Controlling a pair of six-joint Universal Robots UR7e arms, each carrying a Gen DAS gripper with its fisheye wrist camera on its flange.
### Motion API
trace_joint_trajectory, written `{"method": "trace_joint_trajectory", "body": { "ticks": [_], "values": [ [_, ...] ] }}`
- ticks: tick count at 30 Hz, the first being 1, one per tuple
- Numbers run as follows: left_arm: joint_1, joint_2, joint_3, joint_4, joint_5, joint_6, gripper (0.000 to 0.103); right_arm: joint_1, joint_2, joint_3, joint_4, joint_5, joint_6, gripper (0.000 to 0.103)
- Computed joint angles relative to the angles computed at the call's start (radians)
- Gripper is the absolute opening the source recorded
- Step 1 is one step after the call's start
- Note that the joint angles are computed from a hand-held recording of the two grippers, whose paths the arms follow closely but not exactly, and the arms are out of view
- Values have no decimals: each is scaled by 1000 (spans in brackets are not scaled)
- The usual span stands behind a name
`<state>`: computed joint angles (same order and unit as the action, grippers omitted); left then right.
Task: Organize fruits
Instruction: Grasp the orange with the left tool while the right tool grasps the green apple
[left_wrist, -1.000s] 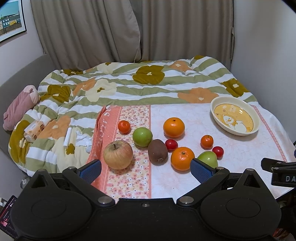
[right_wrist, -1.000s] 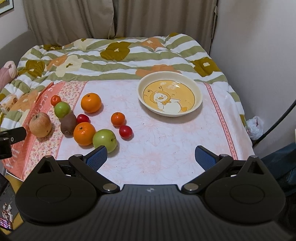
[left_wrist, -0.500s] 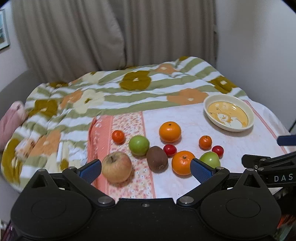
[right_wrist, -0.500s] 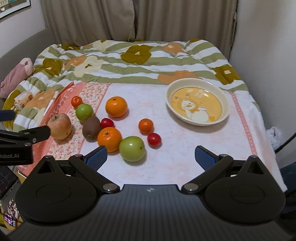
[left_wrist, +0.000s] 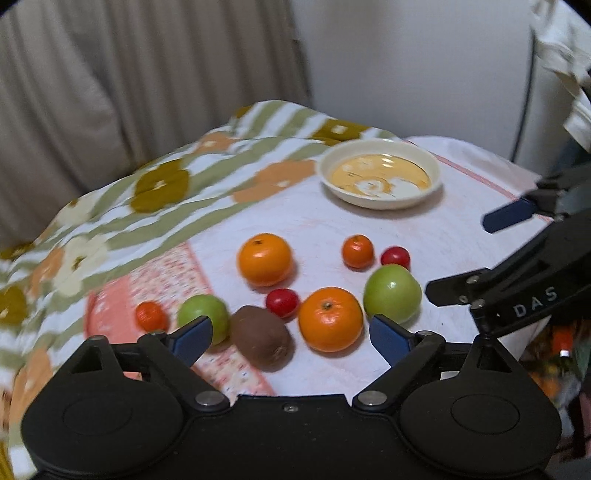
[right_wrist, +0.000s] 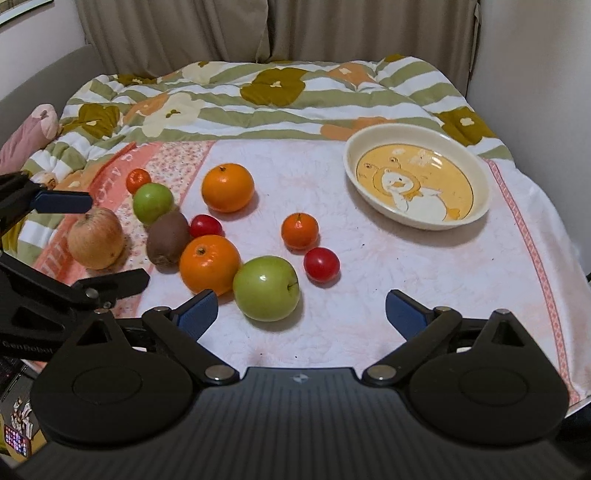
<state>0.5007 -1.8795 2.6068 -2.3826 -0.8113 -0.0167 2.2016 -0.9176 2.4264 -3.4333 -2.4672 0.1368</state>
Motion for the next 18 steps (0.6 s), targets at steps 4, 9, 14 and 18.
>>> {"method": "trace_joint_trajectory", "body": {
  "ticks": [4, 9, 14, 18],
  "values": [
    [83, 89, -4, -146, -65, 188, 93, -31, 60, -4, -100, 3, -54, 103],
    [169, 176, -27, -245, -137, 363, 88, -76, 81, 1, -180, 59, -115, 103],
    [215, 239, -37, -296, -185, 484, 77, -107, 79, -3, -144, 96, -120, 101],
    [234, 274, -39, -327, -214, 544, 77, -139, 82, 4, -153, 151, -108, 96]
  ]
}}
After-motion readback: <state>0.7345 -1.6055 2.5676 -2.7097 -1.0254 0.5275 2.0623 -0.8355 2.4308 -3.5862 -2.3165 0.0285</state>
